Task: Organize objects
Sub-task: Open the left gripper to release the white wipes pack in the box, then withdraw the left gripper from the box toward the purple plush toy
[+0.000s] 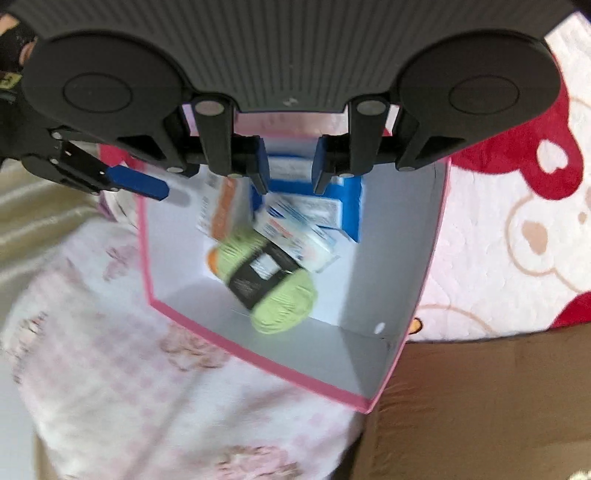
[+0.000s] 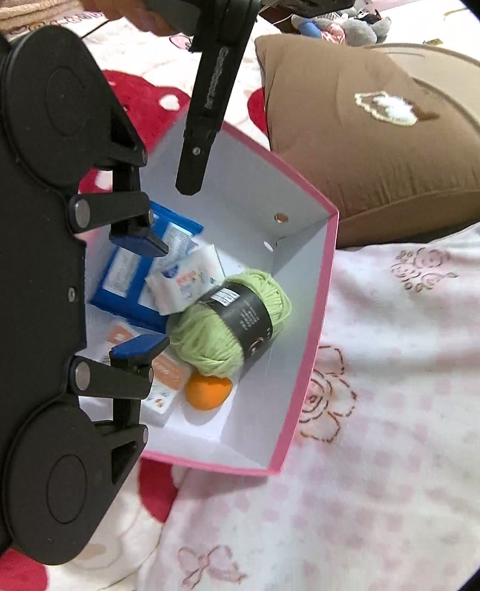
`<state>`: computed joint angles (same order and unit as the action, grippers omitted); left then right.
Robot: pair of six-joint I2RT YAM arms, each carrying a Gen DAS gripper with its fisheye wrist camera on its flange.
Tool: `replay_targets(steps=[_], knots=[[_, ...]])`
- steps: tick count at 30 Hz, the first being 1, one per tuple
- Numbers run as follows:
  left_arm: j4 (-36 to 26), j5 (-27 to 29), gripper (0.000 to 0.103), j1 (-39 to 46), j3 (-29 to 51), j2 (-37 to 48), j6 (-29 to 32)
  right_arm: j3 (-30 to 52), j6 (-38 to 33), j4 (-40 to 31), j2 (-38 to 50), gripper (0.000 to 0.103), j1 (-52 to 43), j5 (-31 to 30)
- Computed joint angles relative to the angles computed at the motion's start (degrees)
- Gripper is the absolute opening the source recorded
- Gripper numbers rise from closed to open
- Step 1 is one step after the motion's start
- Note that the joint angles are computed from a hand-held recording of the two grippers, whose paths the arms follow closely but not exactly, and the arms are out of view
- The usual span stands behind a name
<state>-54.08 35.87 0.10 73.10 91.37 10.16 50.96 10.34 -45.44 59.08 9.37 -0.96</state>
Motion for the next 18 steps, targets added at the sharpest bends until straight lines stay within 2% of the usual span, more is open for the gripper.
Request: replay_targets(steps=[2,5,10,14,18], knots=[[-2.79,1.01,0.024,0.84,-0.34,-3.25,1.89,1.27,0.54,-5.34,-3.11,0.051,2.36,1.9],[-6.81,2.7,0.026,2.39,-0.37,-7.46,4.68,1.37,1.8,-8.2,-5.94,0.051,6.9,5.93],[-12.49,2.57,0.028,4.82,-0.38,-12.73,7.88,3.35,9.25,-14.25,-12.76,0.052,14.08,10.88],[-18.39,3.79,0.029,6.93,1.37,-15.13,11.61,6.1,22.23,-18.99,-14.0,0.052,24.36,19.38],[-22.66,4.3,0.032,8.59,3.27,-16.7,14.81,11.43,32.9,-26.3,-10.28,0.053,38.91,29.59]])
